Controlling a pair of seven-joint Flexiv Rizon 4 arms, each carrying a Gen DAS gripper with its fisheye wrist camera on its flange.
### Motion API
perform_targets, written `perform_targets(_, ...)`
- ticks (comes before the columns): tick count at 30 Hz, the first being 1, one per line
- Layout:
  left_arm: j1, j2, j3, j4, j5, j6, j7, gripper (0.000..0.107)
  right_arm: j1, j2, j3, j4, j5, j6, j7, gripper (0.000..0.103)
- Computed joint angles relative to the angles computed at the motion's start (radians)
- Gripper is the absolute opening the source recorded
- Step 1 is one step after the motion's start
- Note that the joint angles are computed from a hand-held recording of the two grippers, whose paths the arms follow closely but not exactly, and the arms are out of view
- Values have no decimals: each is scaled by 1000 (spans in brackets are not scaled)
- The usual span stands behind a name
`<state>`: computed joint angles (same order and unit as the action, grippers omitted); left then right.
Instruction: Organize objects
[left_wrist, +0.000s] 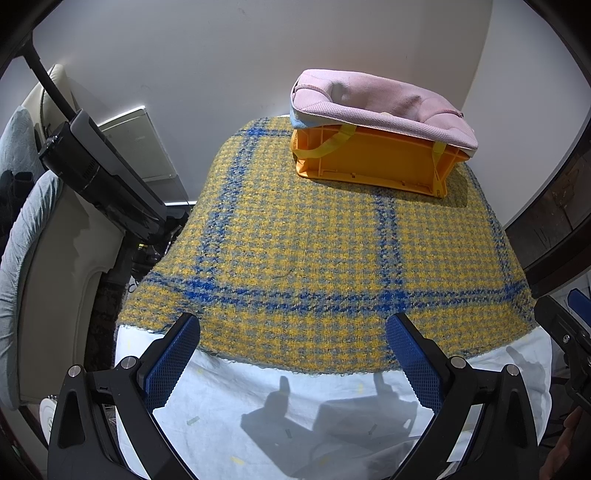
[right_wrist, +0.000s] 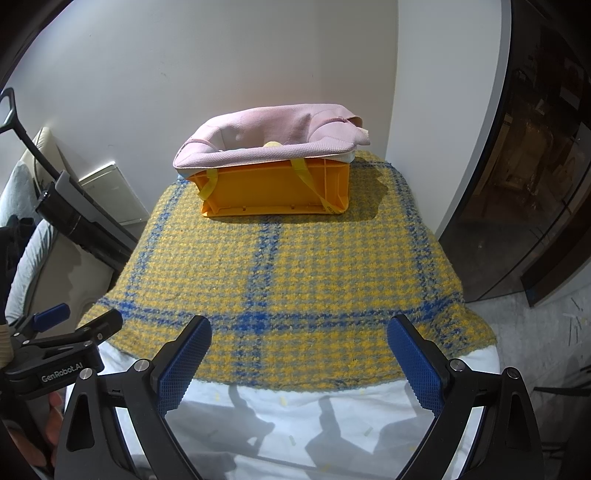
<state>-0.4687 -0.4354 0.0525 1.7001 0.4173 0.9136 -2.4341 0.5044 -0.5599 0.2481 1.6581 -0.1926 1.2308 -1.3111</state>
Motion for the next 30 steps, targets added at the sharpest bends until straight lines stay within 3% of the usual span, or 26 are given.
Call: perform_targets(30,-2,-2,-1,-4,0,-6,-10,103,-5,-3,3,-1,8,5,-13,96)
